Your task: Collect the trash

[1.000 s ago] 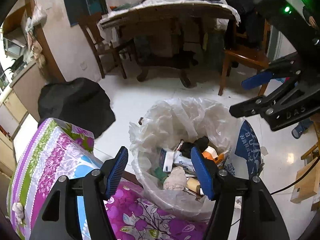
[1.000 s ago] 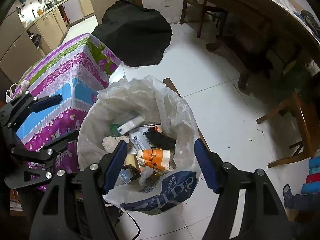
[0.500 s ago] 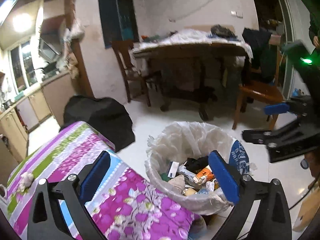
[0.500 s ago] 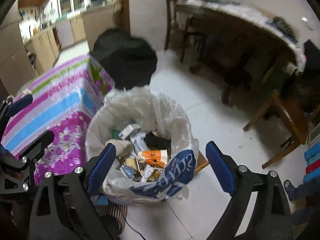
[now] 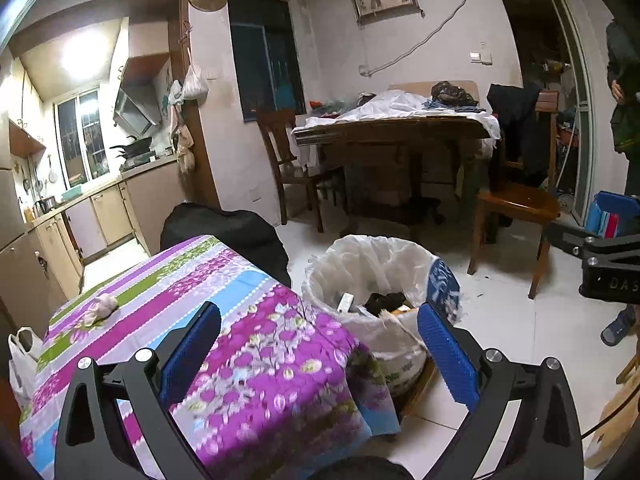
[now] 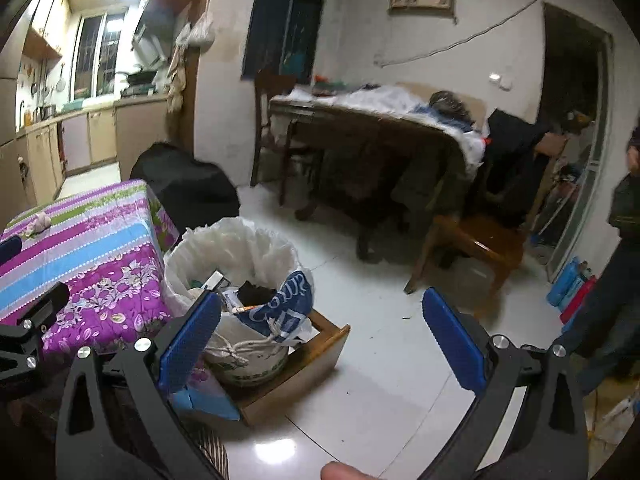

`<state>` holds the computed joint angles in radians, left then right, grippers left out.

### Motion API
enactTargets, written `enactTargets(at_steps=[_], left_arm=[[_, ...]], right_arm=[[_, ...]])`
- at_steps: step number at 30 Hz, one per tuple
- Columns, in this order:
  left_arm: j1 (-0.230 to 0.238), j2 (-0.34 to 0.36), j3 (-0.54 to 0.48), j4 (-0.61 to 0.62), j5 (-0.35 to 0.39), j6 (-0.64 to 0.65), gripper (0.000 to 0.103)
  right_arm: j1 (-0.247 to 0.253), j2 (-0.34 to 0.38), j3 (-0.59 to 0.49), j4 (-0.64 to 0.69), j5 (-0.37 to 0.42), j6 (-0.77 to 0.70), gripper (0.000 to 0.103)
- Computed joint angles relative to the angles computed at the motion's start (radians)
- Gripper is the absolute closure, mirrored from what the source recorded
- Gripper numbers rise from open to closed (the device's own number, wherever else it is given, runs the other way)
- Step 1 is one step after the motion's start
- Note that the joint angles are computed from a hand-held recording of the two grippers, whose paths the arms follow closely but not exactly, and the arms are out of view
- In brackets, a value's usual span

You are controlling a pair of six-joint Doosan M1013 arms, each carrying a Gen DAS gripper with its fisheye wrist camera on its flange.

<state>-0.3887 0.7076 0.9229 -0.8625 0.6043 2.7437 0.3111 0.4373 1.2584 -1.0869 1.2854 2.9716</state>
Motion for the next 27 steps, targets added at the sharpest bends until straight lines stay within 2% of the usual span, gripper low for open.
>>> enactTargets(at_steps=[3,8,14,19,27], left_arm=[[0.006,-0.044,0.079,-0.069,-0.034,0.056,0.005],[0.015,-0.096,0.167,-0.152,-0.049,0.162,0.005],[0.013,-0.145,0.246,-0.249,-0.051,0.297,0.005],[0.009,-0.165,0.275,-0.297,-0.055,0.366,0.005],[0.006,-0.173,0.284,-0.293,-0.074,0.357,0.005]], right_arm=[[0.020,-0.019,0.027,0.014,-0.028,0.028,0.006],[0.061,-0.012,0.036,-0.033,0.033,-0.006,0.006],[0.087,-0.018,0.059,-0.075,0.060,0.001,0.006],[0.090,-0.033,0.079,-0.073,0.059,0.049,0.006],[0.096,-0.042,0.097,-0.073,0.061,0.055,0.006]])
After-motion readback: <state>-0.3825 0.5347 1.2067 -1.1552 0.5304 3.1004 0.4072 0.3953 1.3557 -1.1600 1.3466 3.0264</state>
